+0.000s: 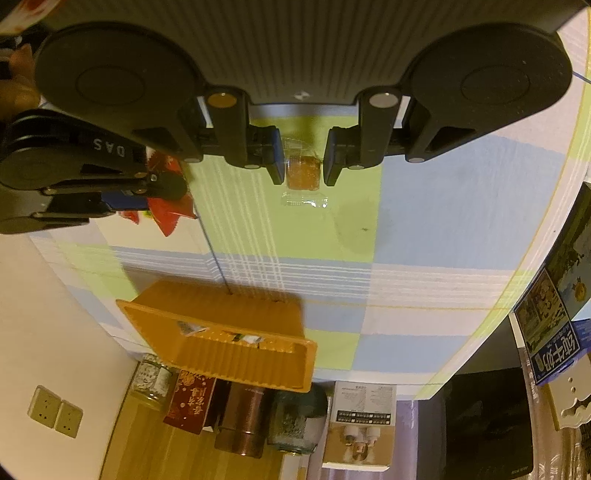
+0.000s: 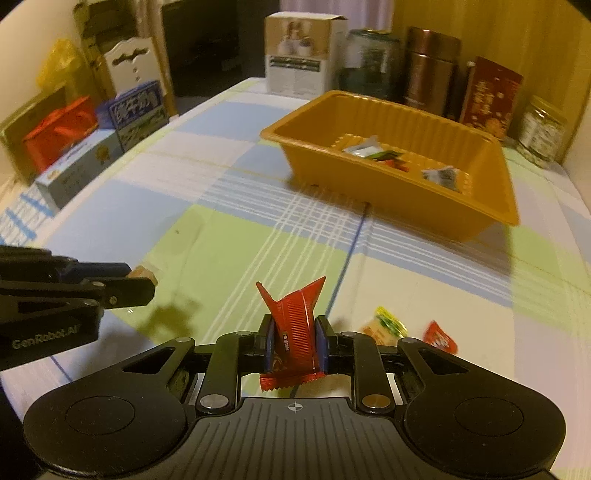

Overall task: Organize snacks
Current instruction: 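Carry the cake packet with the left tool while the right tool carries the red packet to the tray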

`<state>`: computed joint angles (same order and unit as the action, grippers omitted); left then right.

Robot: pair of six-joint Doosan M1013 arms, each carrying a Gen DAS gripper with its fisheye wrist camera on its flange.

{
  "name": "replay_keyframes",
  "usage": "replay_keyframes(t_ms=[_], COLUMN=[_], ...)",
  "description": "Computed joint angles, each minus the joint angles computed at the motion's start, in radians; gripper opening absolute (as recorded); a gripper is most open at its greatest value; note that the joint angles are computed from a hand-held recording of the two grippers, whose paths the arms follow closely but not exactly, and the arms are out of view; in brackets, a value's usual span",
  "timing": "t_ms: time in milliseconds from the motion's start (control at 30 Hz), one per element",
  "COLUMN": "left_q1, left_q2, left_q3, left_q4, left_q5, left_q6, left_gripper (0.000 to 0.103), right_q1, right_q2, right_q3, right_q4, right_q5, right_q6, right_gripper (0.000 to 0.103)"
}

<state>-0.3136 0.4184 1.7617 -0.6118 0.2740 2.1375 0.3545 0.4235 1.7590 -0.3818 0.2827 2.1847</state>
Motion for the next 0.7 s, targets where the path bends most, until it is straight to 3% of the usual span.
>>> replay_keyframes(t_ms=[333,700], left_q1=[-0.013,-0.026], left_q2=[-0.037,-0.075], left_q3=[0.014,0.034], left_q4=[-0.050,-0.067], left_q5=[-0.005,-0.018], left_q6=[0.061,0.094], left_gripper=[0.020,0.020], right_q1=[0.004,0.007], right_q2=[-0.075,-0.127], right_q3=[0.056,0.095], right_q4=[-0.059,-0.142], right_q5=[0.009,0.009], right_q6=[0.202,0.328], right_gripper=[0.023,0.023])
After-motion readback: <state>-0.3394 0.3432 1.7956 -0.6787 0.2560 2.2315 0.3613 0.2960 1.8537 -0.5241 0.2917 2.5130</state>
